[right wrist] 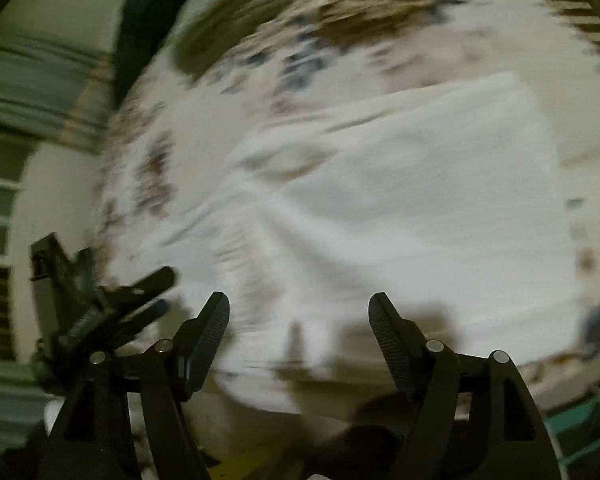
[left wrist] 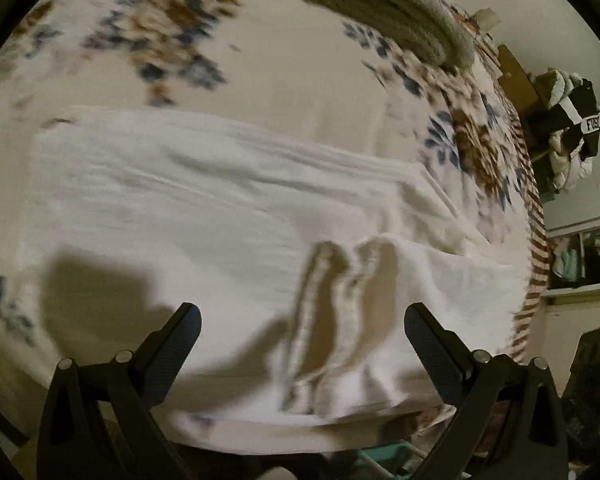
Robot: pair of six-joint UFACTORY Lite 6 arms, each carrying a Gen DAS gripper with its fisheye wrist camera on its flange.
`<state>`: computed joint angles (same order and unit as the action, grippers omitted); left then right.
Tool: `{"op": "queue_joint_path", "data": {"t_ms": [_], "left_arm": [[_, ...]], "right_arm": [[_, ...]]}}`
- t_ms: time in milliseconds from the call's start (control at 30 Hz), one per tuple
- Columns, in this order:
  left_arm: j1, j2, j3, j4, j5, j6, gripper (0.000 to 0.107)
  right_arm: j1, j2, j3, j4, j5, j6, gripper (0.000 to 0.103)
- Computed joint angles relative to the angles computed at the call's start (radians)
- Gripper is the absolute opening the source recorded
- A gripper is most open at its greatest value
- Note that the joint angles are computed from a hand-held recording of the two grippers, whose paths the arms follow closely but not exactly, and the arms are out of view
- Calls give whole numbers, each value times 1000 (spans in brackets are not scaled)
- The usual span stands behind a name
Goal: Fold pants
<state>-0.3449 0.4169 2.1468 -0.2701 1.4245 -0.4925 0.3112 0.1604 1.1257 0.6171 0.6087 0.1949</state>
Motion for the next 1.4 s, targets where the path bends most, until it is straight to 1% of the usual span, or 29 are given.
{"op": "queue_joint_path", "data": {"t_ms": [67,133,167,200,233,267,300,333,367,400,467,600,667,700,733,800,833,867,900,933,1000,1100,1133,1167,1233,1300,1333,1400], "left_arm": [[-40,72,48,5,0,-21,103],[-81,135,73,27,-11,-20,103],[-105,184,99,49,1,-17,103],[-116,202,90,53,-12,-4,103],[-125,201,70,68,-34,3,95],[-134,190,52,97,-55,3,77],[-137,168,27,124,-80,13,61],[-121,135,-16,110,-113,42,18],[-98,87,-88,54,-168,76,15],[-70,67,-127,8,-181,104,15],[-48,37,-187,-27,-215,121,15],[-36,15,-238,-38,-244,137,16],[-29,2,-239,-50,-240,119,19],[-31,-17,-268,-56,-254,108,20],[-23,-37,-277,-65,-242,85,26],[-23,-63,-285,-64,-230,47,46],[-13,-106,-317,-76,-235,41,72],[-2,-155,-349,-80,-245,32,87],[4,-196,-375,-73,-256,20,89],[15,-242,-401,-71,-257,14,89],[64,-346,-460,-75,-225,5,89],[193,-510,-585,-85,-178,5,89],[285,-592,-664,-96,-170,9,89],[347,-632,-707,-107,-167,24,89],[530,-706,-822,-110,-163,63,89],[665,-733,-913,-165,-194,121,87],[734,-740,-971,-217,-232,165,87],[797,-725,-1043,-315,-313,246,87]], "right_arm": [[-51,12,-1,-103,28,66,75],[-109,41,-2,-107,39,51,75],[-135,40,-17,-130,45,59,75],[-153,48,-17,-158,53,73,75],[-170,65,-11,-197,58,94,75],[-177,73,-8,-255,68,135,75],[-182,81,-4,-317,83,180,75],[-182,99,10,-385,106,234,75],[-184,119,23,-424,126,262,75],[-178,151,47,-472,151,293,75],[-155,214,77,-504,142,312,75],[-131,306,153,-545,154,343,75],[-124,342,192,-564,168,352,75],[-121,359,213,-568,179,355,75],[-112,380,250,-570,195,361,75],[-104,391,279,-570,216,358,75],[-91,400,303,-568,232,359,75],[-86,376,286,-568,238,354,75],[-73,375,301,-569,254,352,81],[-65,363,306,-560,264,341,91],[-49,336,307,-526,266,319,98],[-21,323,342,-504,296,303,98],[-3,335,373,-505,312,313,98],[9,348,400,-509,328,320,98],[35,395,476,-515,364,336,98],[59,454,565,-521,393,357,98],[73,498,633,-523,420,369,98],[93,566,741,-522,462,386,98]]}}
